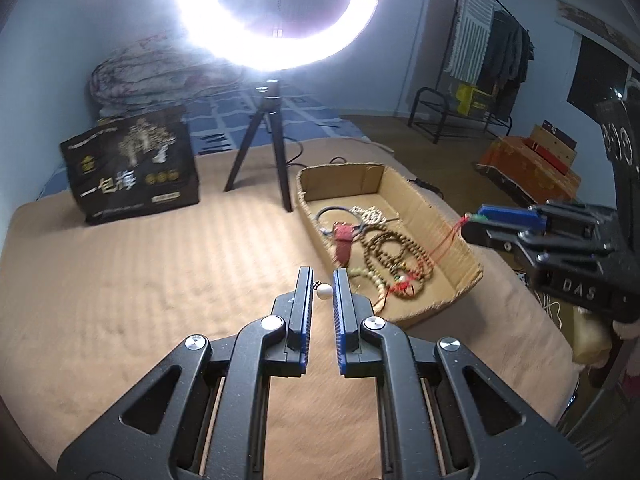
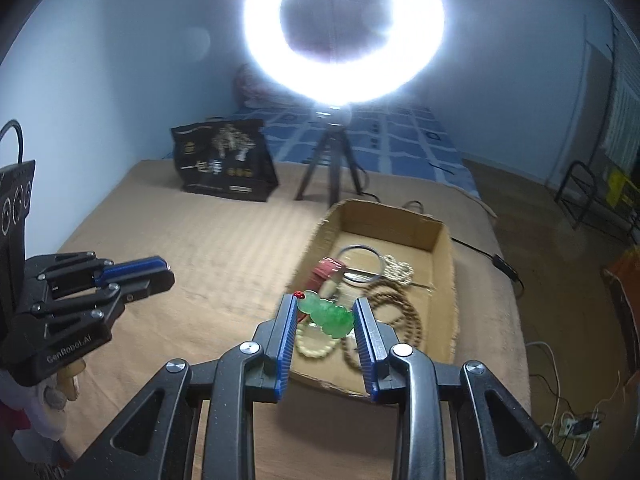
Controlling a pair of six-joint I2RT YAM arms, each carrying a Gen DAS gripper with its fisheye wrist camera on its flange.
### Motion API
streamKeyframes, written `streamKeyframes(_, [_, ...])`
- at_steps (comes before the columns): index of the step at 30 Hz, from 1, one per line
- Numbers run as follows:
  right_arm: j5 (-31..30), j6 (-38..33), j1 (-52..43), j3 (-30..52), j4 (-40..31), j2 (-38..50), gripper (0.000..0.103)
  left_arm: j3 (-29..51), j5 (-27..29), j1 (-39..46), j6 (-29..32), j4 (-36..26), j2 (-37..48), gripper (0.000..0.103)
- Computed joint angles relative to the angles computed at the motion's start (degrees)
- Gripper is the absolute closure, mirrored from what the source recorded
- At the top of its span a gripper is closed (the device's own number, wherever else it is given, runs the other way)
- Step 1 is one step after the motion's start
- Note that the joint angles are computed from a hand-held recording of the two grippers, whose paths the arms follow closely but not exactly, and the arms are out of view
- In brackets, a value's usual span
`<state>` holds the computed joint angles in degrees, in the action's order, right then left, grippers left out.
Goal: Organize jewelry
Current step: 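Carry the earring with the left tool and the jade pendant with the right tool over the box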
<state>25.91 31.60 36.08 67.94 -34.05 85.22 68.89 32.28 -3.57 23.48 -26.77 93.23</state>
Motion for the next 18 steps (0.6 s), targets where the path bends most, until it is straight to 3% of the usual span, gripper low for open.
streamKeyframes(18, [-5.5, -2.2, -7.9, -8.7, 8.1, -1.0, 0.075, 13.9, -7.2, -11.2, -8.1, 2.1, 14.7, 0.095])
